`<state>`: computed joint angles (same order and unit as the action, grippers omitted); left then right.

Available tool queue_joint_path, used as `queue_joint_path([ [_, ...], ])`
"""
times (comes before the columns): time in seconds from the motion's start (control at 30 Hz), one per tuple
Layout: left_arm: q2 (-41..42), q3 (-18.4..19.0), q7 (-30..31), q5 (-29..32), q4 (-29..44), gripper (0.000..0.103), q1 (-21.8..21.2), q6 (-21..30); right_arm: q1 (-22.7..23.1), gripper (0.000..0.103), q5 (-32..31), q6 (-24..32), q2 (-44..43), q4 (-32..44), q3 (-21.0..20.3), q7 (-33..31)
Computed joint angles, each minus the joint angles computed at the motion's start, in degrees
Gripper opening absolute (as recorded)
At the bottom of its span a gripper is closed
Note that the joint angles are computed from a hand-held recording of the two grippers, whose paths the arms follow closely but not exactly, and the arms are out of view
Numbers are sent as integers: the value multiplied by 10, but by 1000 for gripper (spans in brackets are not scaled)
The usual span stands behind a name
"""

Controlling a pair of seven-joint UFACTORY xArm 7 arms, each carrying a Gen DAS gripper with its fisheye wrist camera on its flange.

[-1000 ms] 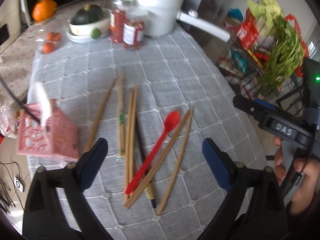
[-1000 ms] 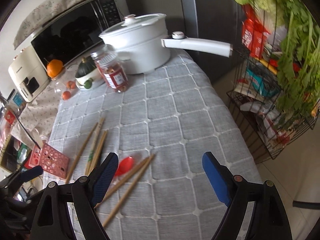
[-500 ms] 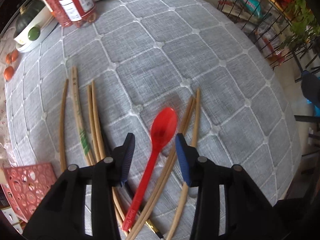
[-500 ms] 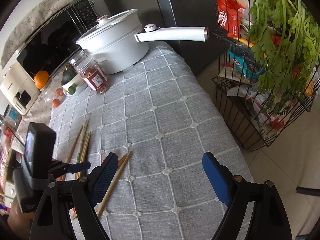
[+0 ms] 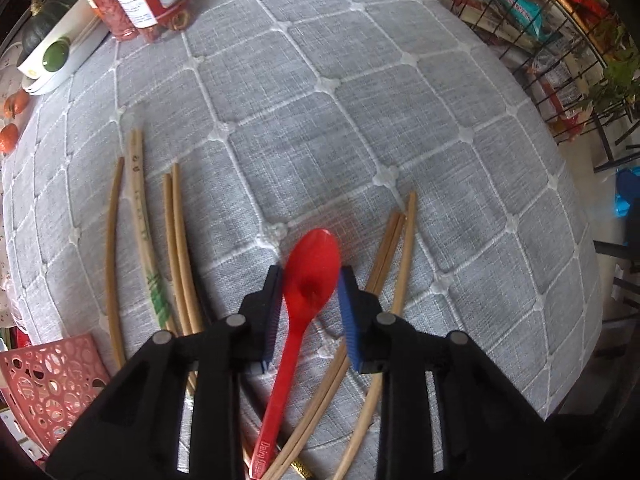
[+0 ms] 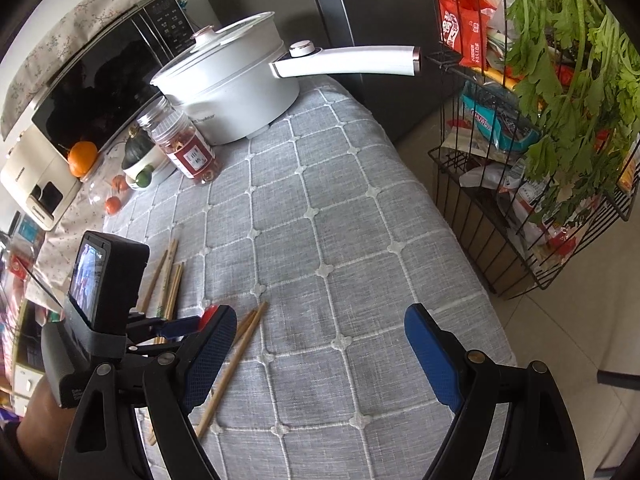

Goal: Organize utensils
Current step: 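Move the left gripper to the red spoon and grasp it, then lift the red spoon with the left gripper while the right gripper grasps a wooden chopstick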

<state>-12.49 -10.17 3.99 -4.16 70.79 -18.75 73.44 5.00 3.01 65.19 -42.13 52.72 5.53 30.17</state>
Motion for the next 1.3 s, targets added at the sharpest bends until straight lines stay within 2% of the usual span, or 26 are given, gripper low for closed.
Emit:
queue_joint_path([
  [0.2,-67,28,13,-41,-29,30,17,-38,7,87,4,6,12,-3,2,-5],
  [0.43,-184,70,43,-83,-71,30,42,-59,19,87,16,7,37,-7,5,-4],
  [0.63,-262,88,38,-107,-126,30,59,-98,42,85,33,-2,67,-6,13,-7],
  [0.77,-295,105,30,-116,-155,30,71,-128,60,59,60,-6,91,-5,12,-7],
  [0.9,-309,124,45,-128,-161,30,70,-138,67,39,61,2,115,1,20,2],
  [1.17,-325,141,61,-142,-169,30,74,-133,79,35,38,-2,147,18,40,36],
  [1.3,-329,142,65,-143,-170,30,77,-130,82,28,-21,44,185,61,67,54],
])
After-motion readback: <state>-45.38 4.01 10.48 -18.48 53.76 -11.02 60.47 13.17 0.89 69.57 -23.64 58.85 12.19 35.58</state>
